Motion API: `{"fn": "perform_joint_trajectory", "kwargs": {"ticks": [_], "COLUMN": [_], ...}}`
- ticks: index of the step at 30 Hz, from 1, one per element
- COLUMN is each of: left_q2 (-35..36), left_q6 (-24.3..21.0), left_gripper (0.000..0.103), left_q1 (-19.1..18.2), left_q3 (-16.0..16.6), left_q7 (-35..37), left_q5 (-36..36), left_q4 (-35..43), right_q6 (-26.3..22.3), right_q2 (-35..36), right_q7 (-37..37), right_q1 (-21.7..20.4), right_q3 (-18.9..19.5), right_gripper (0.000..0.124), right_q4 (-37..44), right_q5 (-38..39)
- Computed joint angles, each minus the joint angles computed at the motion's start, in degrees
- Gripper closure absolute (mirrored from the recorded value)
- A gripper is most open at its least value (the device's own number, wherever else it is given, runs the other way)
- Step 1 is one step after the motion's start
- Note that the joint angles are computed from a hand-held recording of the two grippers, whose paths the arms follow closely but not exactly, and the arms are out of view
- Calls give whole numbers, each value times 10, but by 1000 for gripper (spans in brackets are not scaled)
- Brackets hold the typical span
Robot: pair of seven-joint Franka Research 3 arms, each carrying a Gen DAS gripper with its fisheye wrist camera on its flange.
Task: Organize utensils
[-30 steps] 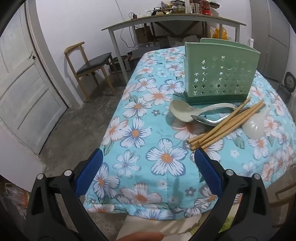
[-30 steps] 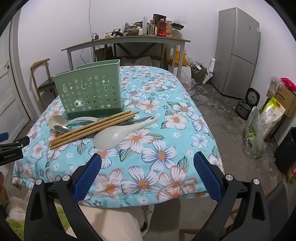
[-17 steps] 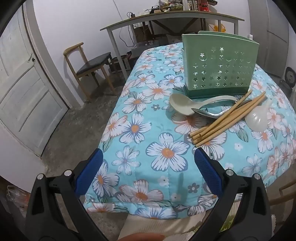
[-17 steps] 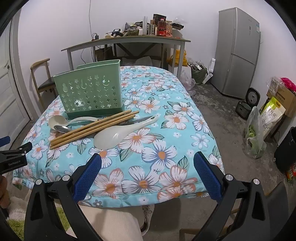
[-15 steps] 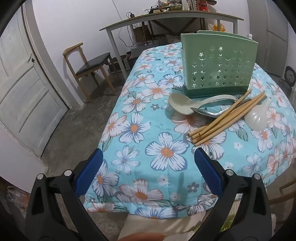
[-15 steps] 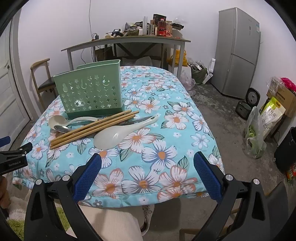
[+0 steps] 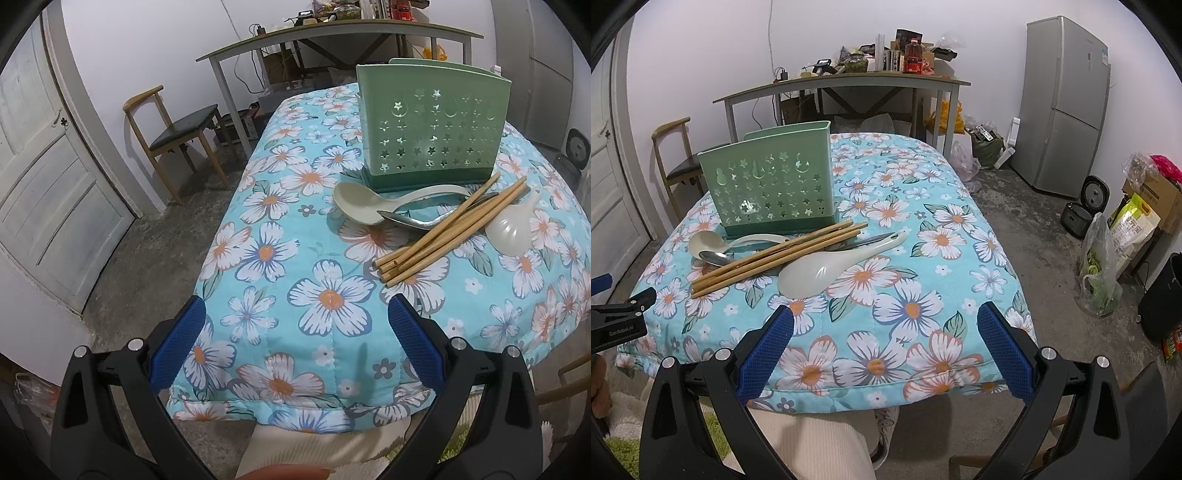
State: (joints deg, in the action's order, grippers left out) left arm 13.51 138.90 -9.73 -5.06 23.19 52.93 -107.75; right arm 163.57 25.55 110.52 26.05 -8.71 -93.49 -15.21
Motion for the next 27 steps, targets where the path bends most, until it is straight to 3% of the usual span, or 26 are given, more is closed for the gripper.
{"fn": "perform_joint_trajectory", "kwargs": {"ticks": [27], "left_q2": [-16], "left_q6": [6], "left_gripper": [7], "left_q1": [-4], "left_q3": [-2], "left_q7": [-39], "left_q5": [49], "left_q4": [-9], "right_q6": [14], "right_q2": [1], "right_q7": [-3], "right_q1": [6], "right_q3": [-6], "right_gripper": [27], "right_q4": [-1], "right_q5": [2]}}
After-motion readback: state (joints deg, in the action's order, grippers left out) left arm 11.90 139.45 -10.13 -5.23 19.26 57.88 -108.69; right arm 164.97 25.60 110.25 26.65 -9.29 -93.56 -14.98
